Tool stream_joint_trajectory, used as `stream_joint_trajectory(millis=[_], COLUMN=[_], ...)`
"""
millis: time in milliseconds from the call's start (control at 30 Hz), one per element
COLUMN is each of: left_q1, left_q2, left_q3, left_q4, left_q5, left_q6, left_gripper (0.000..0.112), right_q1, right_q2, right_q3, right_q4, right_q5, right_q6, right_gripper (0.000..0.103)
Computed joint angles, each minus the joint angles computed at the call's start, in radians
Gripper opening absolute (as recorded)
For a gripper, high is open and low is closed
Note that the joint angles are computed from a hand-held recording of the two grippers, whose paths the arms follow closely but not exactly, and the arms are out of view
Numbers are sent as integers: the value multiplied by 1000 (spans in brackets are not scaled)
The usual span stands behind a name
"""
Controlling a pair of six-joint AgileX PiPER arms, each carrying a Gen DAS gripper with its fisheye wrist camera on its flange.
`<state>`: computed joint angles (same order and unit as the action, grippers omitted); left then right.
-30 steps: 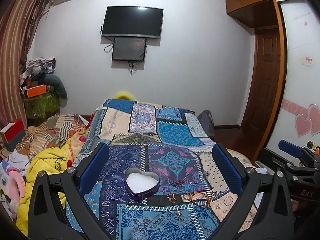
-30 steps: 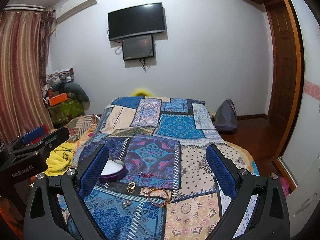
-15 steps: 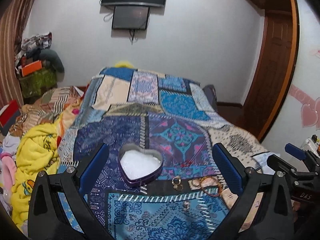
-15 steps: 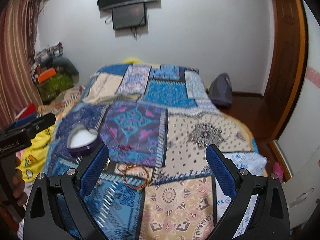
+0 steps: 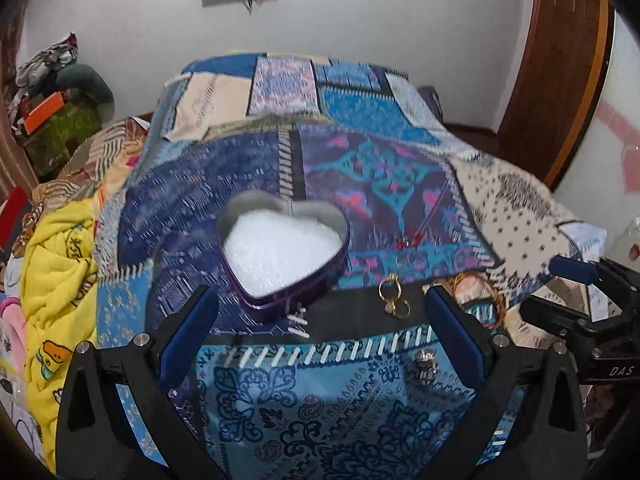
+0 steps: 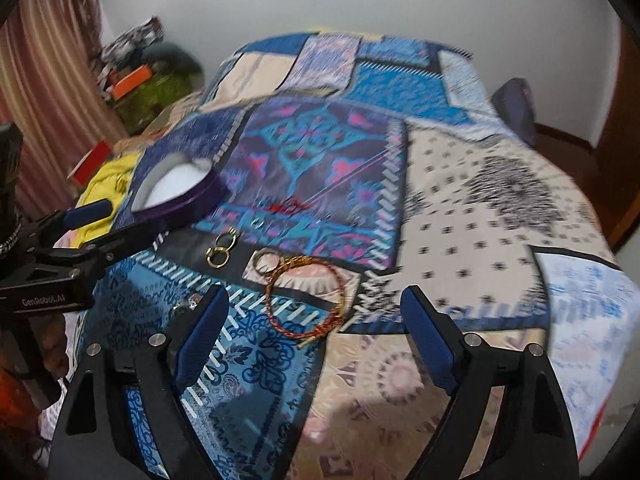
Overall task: Organize jewelry
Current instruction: 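Move the left tool toward the silver ring while the right tool approaches the braided bracelet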
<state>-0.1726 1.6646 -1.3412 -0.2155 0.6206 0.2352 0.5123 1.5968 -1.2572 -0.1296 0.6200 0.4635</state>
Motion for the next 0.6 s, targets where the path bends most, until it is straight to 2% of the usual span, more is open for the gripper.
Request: stream_joint_trajectory(millis=[100, 200, 333, 467, 600], left_q1=[11, 14, 23, 29, 13], left_q2=[22, 37, 73, 90, 78], left_q3=[-13, -22, -65, -79, -54], left_q4=[-47, -66, -113, -170, -182], left_q5=[29, 47, 126, 195, 204], left_q6=[44, 63, 123, 182, 206], left_gripper=[103, 100, 87, 77, 74], right_q1=[-26, -52, -37, -43, -61], right_q2=[54, 104, 111, 113, 112], right_q3=[-37, -73, -79, -88, -83], right_q4=[99, 186, 154, 182, 252], right_q5=[9, 41, 53, 75, 82], right_q6=[-112, -204, -215, -259, -314], right_gripper=[80, 71, 70, 57, 52])
